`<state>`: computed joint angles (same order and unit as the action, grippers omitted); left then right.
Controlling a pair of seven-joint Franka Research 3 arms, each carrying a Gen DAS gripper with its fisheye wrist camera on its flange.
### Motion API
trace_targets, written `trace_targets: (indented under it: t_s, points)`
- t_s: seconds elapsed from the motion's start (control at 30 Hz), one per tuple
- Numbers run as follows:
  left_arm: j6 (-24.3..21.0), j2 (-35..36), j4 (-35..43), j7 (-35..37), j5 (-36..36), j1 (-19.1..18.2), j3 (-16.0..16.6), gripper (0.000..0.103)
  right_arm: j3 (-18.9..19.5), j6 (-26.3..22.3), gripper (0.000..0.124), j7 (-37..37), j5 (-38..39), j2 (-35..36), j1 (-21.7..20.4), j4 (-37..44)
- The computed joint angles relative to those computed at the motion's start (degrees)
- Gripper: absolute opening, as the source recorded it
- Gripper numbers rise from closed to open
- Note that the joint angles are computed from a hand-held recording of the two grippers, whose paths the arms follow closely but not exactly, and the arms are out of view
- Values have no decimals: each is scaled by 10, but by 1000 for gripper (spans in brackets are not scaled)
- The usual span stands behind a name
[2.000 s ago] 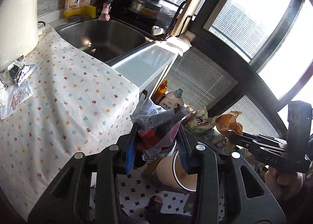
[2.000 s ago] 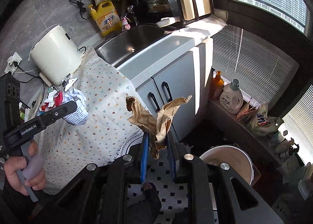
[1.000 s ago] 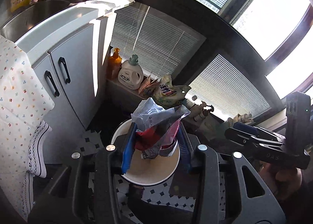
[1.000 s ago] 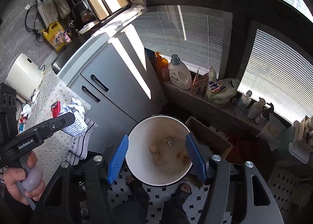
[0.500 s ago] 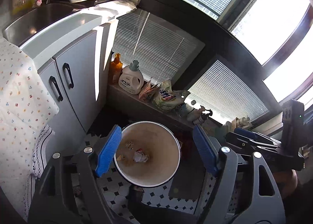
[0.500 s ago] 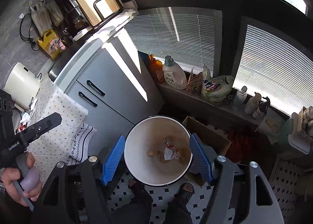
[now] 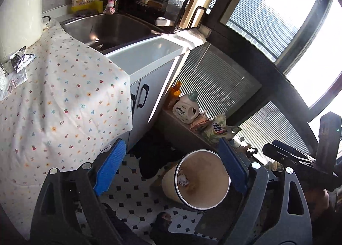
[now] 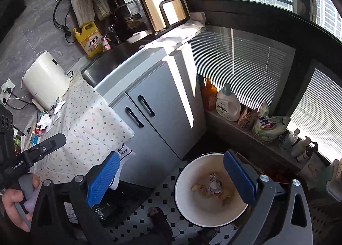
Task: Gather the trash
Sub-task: 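Move both tools back over the remaining trash on the counter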
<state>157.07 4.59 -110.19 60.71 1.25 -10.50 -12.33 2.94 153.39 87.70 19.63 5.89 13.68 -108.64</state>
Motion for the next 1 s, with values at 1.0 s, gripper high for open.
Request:
trace_targets:
  t_s: [1.0]
  points:
    - [84,-223,-260,-67,56,140,135,80,47,-82,95,-3,-73,335,167,509]
